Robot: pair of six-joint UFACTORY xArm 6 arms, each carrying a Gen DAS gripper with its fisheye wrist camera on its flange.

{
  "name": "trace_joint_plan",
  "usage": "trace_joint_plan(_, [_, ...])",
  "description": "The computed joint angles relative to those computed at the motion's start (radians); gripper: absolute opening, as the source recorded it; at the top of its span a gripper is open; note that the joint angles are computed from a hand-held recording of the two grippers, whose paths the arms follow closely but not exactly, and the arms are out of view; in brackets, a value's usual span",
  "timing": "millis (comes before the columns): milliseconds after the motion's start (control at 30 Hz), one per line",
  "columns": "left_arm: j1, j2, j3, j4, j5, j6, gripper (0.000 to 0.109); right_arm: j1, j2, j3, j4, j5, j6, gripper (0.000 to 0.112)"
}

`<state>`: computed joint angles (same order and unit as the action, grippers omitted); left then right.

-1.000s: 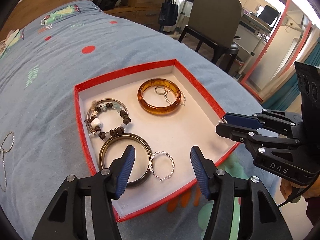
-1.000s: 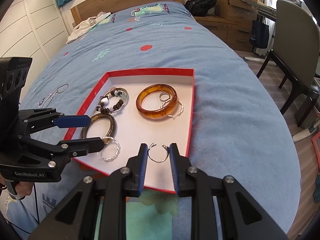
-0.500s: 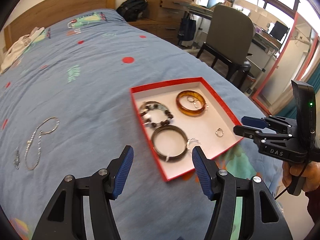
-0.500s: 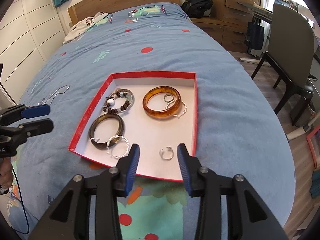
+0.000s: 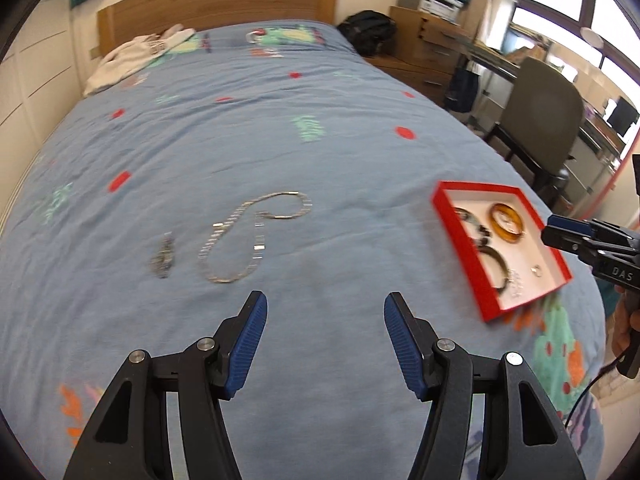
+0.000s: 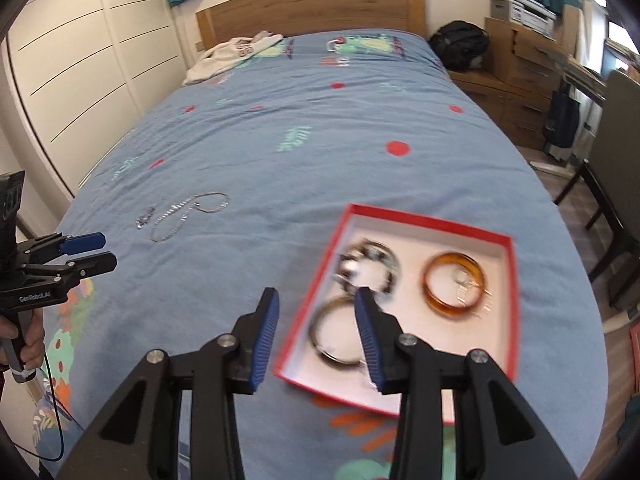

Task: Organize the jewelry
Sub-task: 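Move both open tools over the silver watch and beaded necklace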

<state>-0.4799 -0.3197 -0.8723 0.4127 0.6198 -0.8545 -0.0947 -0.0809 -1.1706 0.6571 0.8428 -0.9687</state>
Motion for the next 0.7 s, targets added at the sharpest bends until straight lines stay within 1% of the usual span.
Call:
trace_joint_plan(167, [0.11,-0.104,0.106,-0.011,0.002,0.03,0.06,0.117,0.036,-0.021,-0.008,-0.02,0.04,0.038])
trace_joint_plan(233, [0.147,-0.123,0.133,-0.022,-0.004,0.046,0.06,0.158,0.056,-0.033,-0.01,-0.028,0.051,0.039])
trace_joint_plan(300, [0.185,-0.133,0.154,-0.04,-0.019,0.064,0.061,0.193,0.082,-0.052,-0.01,-0.029,0.063,0.052])
trace_joint_plan(367, [0.222,-0.134,0.172,-0.054,-0.038,0.084,0.063,0.228,0.119,-0.083,-0.004,-0.028,0.078,0.057])
trace_joint_plan(533, [0.294,-0.086,0.175,-0.102,-0.103,0.138,0.068,0.294,0.223,-0.174,0.001,-0.017,0.109,0.066])
trace_joint_plan(700, [0.351,0.009,0.151,-0.155,-0.167,0.204,0.069,0.351,0.331,-0.267,-0.04,-0.034,0.146,0.073])
